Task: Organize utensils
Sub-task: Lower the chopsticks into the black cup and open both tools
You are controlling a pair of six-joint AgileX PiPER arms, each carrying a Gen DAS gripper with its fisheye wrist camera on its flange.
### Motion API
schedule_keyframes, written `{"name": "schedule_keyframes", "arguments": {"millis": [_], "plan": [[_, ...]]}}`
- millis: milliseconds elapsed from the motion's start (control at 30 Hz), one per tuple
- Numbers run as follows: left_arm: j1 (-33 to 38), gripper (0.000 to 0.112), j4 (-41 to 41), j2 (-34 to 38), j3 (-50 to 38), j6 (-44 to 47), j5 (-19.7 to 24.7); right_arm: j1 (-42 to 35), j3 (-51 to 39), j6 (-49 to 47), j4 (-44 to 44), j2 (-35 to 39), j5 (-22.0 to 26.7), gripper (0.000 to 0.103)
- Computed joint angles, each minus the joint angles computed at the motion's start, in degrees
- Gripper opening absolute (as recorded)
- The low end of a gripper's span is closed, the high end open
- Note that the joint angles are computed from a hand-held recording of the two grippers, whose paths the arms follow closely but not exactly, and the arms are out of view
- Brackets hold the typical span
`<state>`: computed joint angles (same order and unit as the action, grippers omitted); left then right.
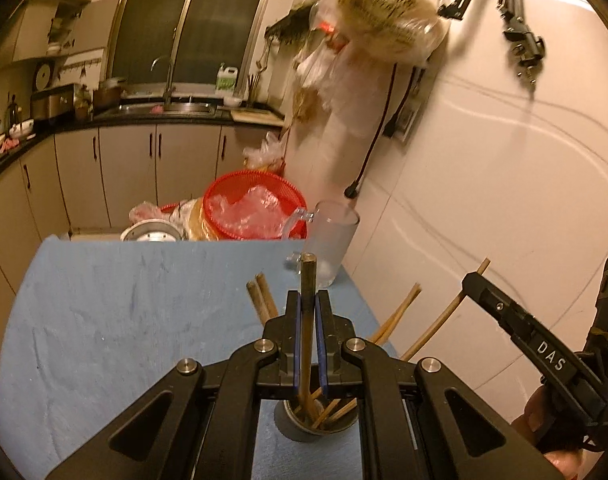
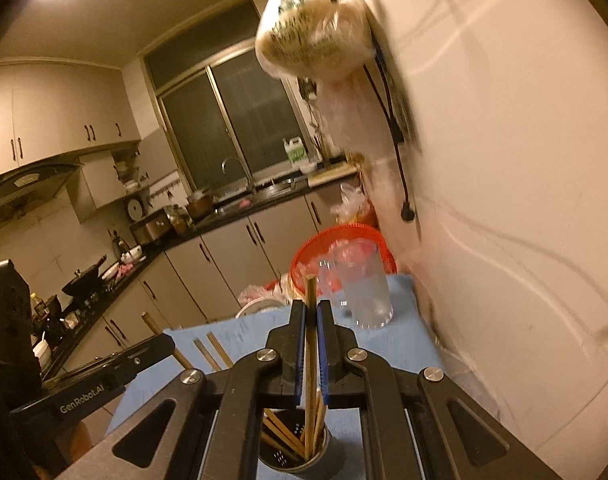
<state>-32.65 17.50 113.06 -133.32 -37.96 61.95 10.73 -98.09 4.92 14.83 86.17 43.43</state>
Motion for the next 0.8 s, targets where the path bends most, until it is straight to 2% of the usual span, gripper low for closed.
{"name": "schedule_keyframes", "arguments": {"millis": [367,533,633,800], "plan": [[0.8,0.007,-1.6,1.4,1.9,0.3,0.0,-2.1,2.6,-3.3,4.5,3.3,0.8,0.006],[1.1,0.007,-2.1,2.6,-0.1,1.0,0.8,-2.0,1.6,-3.9,5.0,4.3,1.8,0.008],[1.4,0.014,-2.5,2.5,-0.2,1.1,0.8,-2.6,0.5,-5.5,7.4,4.6,3.3,0.009],[1.2,0.018,-2.4,0.0,2.6,0.5,-0.8,-3.3,0.4,-6.5,8.8,3.4,3.8,0.014]]}}
